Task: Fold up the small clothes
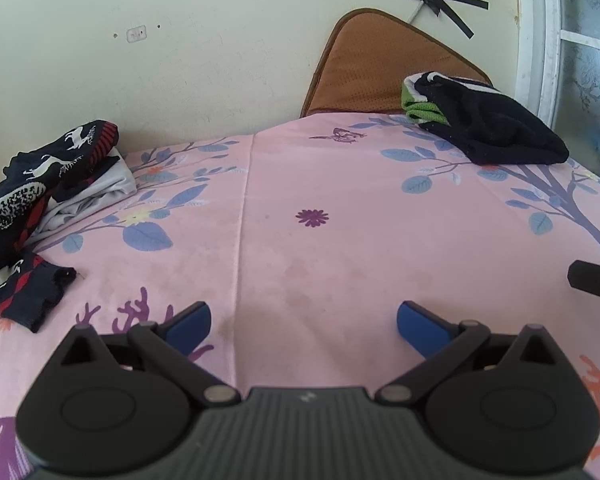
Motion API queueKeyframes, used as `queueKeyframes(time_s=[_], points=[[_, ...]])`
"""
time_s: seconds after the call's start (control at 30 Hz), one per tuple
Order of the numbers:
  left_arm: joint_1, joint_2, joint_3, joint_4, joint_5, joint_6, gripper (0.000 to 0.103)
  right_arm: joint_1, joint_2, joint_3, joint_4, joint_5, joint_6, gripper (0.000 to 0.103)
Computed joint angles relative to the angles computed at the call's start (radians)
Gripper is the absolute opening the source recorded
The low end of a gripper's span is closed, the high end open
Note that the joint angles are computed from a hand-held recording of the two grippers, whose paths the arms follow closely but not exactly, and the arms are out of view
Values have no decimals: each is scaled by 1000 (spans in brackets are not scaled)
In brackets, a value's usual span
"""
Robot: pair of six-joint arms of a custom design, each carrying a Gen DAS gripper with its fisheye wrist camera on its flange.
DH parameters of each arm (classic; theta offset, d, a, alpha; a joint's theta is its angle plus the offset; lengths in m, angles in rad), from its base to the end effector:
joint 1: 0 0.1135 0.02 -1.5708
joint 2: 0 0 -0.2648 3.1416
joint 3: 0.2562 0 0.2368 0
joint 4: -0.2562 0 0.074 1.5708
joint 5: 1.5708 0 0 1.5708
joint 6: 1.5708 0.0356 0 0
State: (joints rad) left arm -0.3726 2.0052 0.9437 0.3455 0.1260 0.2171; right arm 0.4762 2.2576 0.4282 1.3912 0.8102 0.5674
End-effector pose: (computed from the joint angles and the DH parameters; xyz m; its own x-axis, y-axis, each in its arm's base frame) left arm 0.3504 -0.1418 0.1112 -0.5002 0.4249 -0.7545 0.5706 0.8171 0.0820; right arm 0.2576 0.1039 0.0397 -0.1745 0.3269 -0.9288 0.4278 0.8748 0.2274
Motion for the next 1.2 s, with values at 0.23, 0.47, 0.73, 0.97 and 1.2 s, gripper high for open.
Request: queueKeyframes(time_s=[0.23,0.47,0.73,0.97,1.2], points=[[34,-27,-59,84,76,-11,103,24,-18,24,-75,75,8,72],[80,-41,-61,72,315,46,103,40,-54,8,-120,151,51,72],[4,36,121,-21,309,6,103,-6,-111,13,-84,194,0,73],[3,56,93,22,308,-2,103,-71,-63,96,-226,100,96,73],[-2,54,78,46,292,-2,103,-39,-14,78,-75,151,23,76]])
